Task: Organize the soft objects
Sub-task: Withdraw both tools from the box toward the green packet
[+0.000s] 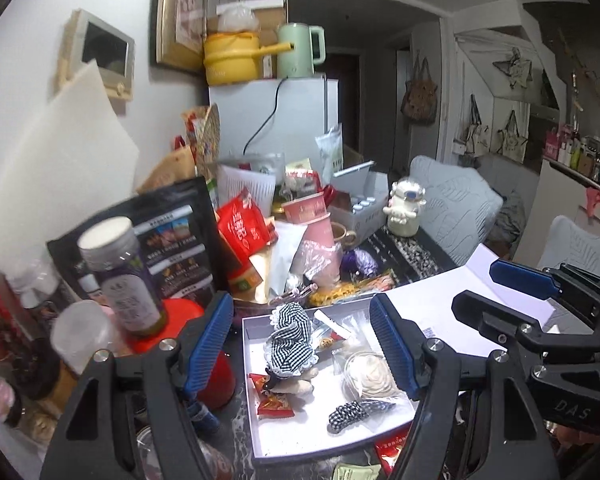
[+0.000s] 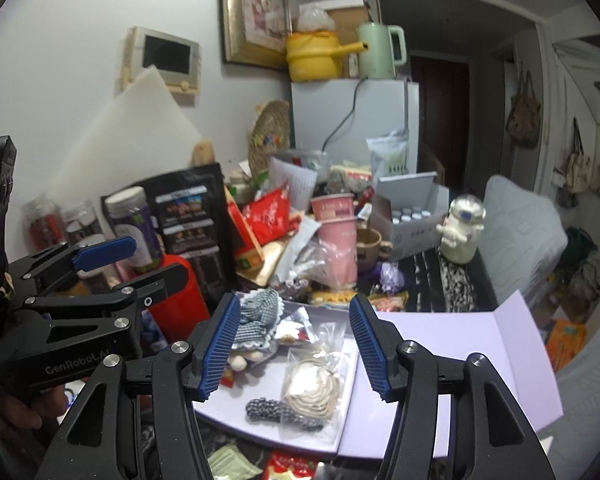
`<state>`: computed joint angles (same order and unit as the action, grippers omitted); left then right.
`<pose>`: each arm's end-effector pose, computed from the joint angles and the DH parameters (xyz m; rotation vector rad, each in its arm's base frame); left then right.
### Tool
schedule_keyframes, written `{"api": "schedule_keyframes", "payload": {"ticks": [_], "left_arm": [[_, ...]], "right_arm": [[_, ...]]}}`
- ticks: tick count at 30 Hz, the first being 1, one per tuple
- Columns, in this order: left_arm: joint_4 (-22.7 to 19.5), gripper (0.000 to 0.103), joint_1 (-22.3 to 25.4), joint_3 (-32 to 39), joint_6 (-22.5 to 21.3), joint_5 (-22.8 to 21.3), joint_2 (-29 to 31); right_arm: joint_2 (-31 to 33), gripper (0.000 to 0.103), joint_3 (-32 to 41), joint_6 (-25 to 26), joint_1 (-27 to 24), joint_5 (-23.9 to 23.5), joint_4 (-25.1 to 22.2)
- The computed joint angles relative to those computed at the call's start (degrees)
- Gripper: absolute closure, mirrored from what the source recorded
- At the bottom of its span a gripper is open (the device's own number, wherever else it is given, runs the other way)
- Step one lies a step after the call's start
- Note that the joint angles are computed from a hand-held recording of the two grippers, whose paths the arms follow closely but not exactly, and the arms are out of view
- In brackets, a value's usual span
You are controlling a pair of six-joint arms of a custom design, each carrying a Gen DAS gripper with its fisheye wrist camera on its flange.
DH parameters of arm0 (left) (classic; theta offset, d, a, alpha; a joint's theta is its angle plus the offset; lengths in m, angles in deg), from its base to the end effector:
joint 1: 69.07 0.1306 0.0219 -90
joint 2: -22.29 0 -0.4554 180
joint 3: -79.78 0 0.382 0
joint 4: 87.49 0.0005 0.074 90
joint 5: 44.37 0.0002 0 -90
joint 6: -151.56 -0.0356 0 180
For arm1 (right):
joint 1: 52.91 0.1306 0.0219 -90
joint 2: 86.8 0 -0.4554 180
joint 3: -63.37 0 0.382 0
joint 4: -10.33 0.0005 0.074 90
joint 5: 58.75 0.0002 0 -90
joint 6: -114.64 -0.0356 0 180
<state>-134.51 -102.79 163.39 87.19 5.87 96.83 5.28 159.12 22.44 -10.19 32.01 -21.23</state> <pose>0.3097 -0.1800 0.5672 -0.2149 2.0553 0.1474 0.3801 0.3496 0.5587 -0.7162 1.9645 0.4682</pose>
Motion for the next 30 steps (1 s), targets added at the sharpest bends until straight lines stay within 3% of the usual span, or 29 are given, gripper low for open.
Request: {"api": "schedule_keyframes", "payload": {"ticks": [6, 11, 22, 30], "left_arm": [[-1.9, 0.032, -3.8, -0.1, 0.8, -3.6, -2.2], [-4.5, 0.024, -7.4, -1.5, 3.1, -6.3, -3.6], [-8.6, 0.024, -11.6, -5.8, 9.2, -5.5, -5.6], [-11.2, 0.024, -13.4, -9.6, 15.4, -3.0, -5.8]], "right_arm": [[-4.6, 0.043, -3.4, -0.1, 2.1, 2.2, 1.3], [-7.6, 0.041, -6.6, -0.1, 3.9, 4.3, 2.1], [-10.7, 0.041, -12.4, -2.4, 8.3, 8.8, 1.7], [-11.0, 0.041, -16.3, -5.2, 9.6, 8.8, 0.9]]}}
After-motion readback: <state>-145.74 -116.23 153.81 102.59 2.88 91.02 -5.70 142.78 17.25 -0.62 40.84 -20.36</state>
